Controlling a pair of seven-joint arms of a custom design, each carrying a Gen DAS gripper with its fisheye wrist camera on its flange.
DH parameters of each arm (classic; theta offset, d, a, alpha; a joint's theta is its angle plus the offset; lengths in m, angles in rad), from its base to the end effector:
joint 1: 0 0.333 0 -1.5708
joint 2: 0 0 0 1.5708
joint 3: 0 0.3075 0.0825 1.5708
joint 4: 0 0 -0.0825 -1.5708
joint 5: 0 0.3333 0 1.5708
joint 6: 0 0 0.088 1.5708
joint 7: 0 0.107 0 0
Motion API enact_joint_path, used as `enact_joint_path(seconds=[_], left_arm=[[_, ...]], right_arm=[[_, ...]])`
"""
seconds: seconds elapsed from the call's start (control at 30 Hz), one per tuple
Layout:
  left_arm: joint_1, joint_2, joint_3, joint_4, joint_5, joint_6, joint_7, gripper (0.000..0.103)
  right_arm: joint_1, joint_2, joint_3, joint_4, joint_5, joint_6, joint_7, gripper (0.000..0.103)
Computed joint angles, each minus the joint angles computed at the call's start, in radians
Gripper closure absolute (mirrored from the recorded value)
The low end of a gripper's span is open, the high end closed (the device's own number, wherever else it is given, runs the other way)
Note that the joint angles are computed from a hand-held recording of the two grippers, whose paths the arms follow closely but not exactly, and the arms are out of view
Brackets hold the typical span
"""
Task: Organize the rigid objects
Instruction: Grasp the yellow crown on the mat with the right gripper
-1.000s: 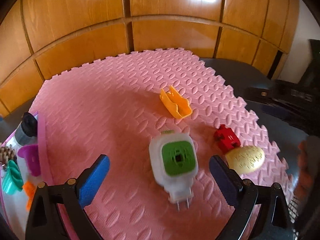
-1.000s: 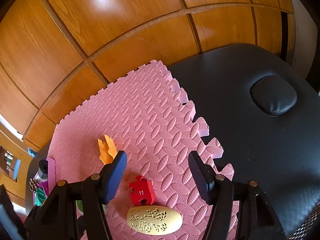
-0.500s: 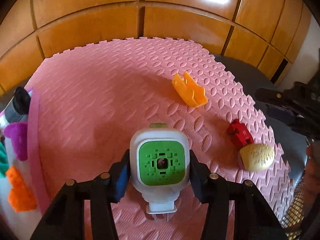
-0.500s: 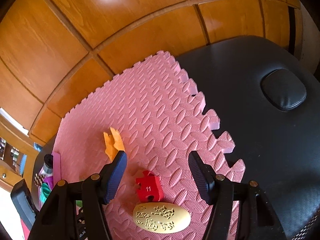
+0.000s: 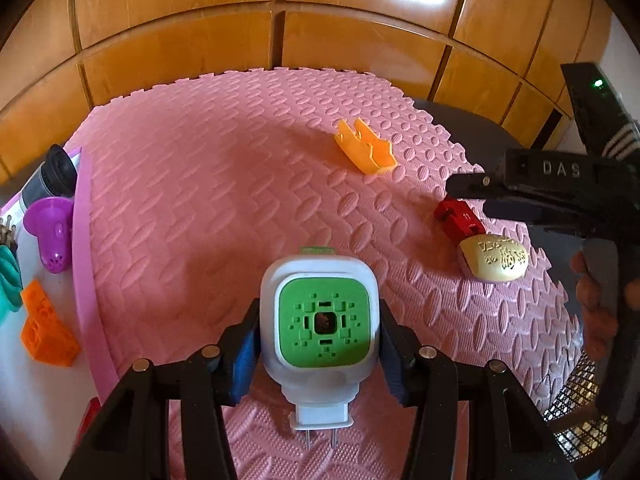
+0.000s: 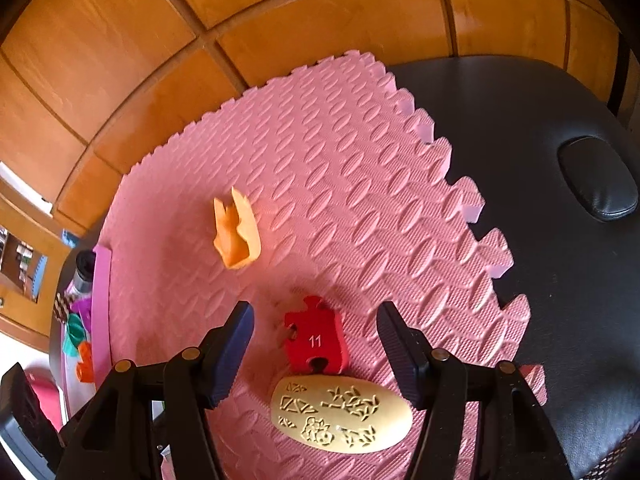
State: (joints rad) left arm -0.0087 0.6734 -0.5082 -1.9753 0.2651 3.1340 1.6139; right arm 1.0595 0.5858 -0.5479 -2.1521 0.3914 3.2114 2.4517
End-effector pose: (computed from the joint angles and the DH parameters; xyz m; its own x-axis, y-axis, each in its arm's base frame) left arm 0.5458 -0.2940 0.2629 -0.6247 -0.7688 0.1365 -0.6859 0.4569 -0.5663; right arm 0.5089 0.2701 0.2657 -0.4511 -0.8084 -0.3781 -0.6801 0.5857 -0.4409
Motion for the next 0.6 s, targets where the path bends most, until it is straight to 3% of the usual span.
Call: enact_joint_path(seconds=[0.4,0.6], left_arm=[[-0.005,0.019,0.010,0.001,0.032,0.045,-0.002,0.051],[0.011,0.025,0.000,-0.009,0.060,0.070,-0.016,0.051]], right_arm=[[0.019,0.041,-0.034,0.088,-0.076,-0.042,-0.011,0.038],[-0.055,0.114,-0.021,0.271,-0.186,-0.170,-0.014,0.039]])
